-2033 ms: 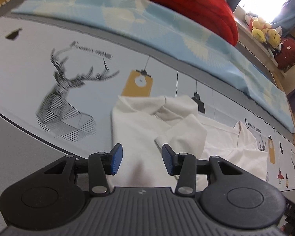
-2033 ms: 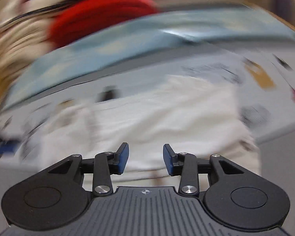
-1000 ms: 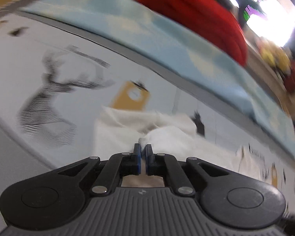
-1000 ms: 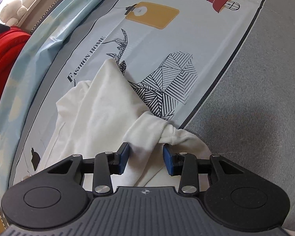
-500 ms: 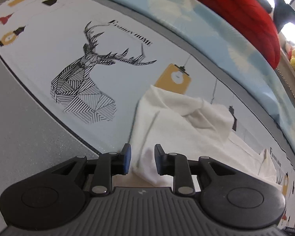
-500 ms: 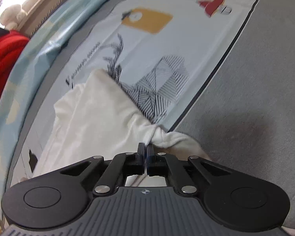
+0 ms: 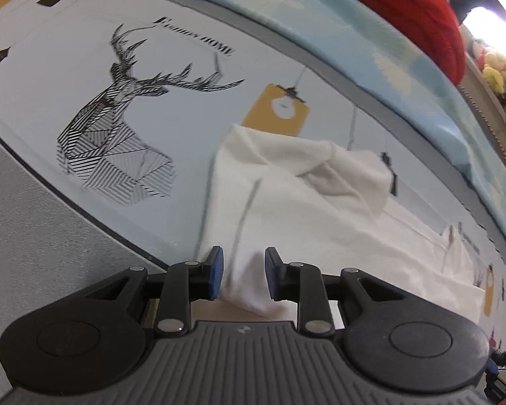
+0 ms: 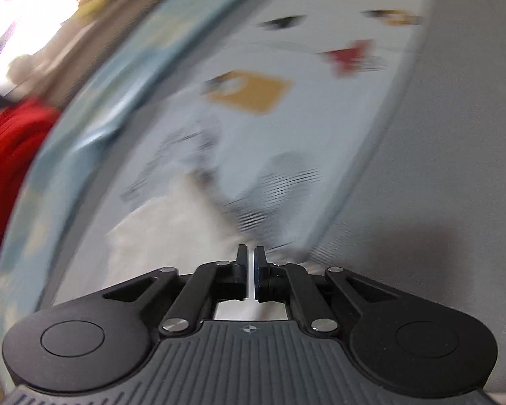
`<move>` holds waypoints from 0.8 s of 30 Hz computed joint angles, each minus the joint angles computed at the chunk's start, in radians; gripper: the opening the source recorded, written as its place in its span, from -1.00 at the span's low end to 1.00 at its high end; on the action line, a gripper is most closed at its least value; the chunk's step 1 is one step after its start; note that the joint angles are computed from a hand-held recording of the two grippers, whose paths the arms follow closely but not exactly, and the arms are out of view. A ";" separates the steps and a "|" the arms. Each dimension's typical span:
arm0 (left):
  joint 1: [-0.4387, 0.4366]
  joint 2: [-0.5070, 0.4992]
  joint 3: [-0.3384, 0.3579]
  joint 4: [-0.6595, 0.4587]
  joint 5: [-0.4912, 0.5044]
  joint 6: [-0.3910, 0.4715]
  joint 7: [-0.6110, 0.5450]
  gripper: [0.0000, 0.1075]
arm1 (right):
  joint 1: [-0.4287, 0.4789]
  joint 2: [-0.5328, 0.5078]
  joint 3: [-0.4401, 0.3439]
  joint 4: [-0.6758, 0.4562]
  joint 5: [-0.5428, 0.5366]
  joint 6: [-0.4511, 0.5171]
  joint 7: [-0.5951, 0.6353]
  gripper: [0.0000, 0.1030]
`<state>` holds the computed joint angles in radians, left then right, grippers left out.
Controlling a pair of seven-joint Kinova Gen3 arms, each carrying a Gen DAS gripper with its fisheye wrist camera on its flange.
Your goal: Fold small clothes
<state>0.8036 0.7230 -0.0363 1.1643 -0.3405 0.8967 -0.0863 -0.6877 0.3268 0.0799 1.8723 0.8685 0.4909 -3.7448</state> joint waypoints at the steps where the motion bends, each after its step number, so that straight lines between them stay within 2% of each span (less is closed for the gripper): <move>1: -0.011 0.001 0.009 0.003 0.009 -0.004 -0.011 -0.47 | 0.021 0.003 -0.021 -0.001 0.011 -0.029 0.018 -0.58; 2: -0.024 -0.001 0.020 0.014 0.022 -0.020 -0.024 -0.48 | 0.057 0.011 -0.060 -0.006 0.005 -0.041 0.041 -0.41; 4: -0.049 -0.003 0.044 0.030 0.043 -0.047 -0.051 -0.48 | 0.145 0.032 -0.153 -0.025 -0.055 -0.017 0.112 -0.36; 6: -0.038 0.008 0.034 0.006 0.045 -0.018 -0.080 -0.49 | 0.227 0.064 -0.246 -0.062 -0.136 0.054 0.188 -0.36; 7: -0.031 0.014 0.030 -0.012 0.042 0.006 -0.089 -0.66 | 0.263 0.074 -0.278 -0.073 -0.177 0.073 0.218 -0.36; 8: -0.022 0.013 0.023 -0.022 0.037 0.026 -0.090 -0.97 | 0.284 0.076 -0.292 -0.074 -0.213 0.075 0.243 -0.36; 9: -0.015 0.007 0.018 -0.021 0.031 0.029 -0.087 -0.98 | 0.286 0.076 -0.287 -0.075 -0.232 0.074 0.257 -0.36; 10: -0.002 -0.008 0.009 -0.008 0.021 0.018 -0.075 -0.99 | 0.270 0.073 -0.266 -0.070 -0.236 0.064 0.260 -0.56; 11: 0.014 -0.022 -0.002 -0.002 0.006 0.016 -0.060 -0.99 | 0.238 0.063 -0.225 -0.056 -0.223 0.045 0.247 -0.97; 14: 0.056 -0.051 -0.022 0.005 -0.049 0.042 -0.021 -0.99 | 0.115 0.028 -0.099 -0.026 -0.169 0.024 0.175 -0.99; 16: 0.037 -0.054 0.001 0.008 -0.036 0.049 -0.032 -0.98 | 0.058 0.011 -0.043 -0.016 -0.148 0.031 0.120 -0.99; 18: -0.021 -0.044 0.054 0.011 0.023 0.049 -0.062 -0.97 | 0.048 0.015 -0.032 -0.032 -0.151 0.071 0.120 -0.99; 20: -0.027 -0.035 0.048 0.008 0.045 0.071 -0.046 -0.95 | 0.089 0.030 -0.067 -0.057 -0.215 0.109 0.164 -0.98; 22: 0.011 -0.046 0.008 0.020 0.004 0.060 -0.024 -0.95 | 0.071 0.045 -0.055 -0.083 -0.254 0.190 0.166 -0.89; 24: 0.040 -0.050 0.001 0.014 -0.065 0.039 -0.051 -0.89 | -0.003 0.049 -0.006 -0.106 -0.227 0.264 0.147 -0.89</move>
<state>0.8434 0.6730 -0.0357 1.1783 -0.4054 0.9356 -0.1371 -0.6906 0.3763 0.0737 1.7658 0.6412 0.7551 -3.5976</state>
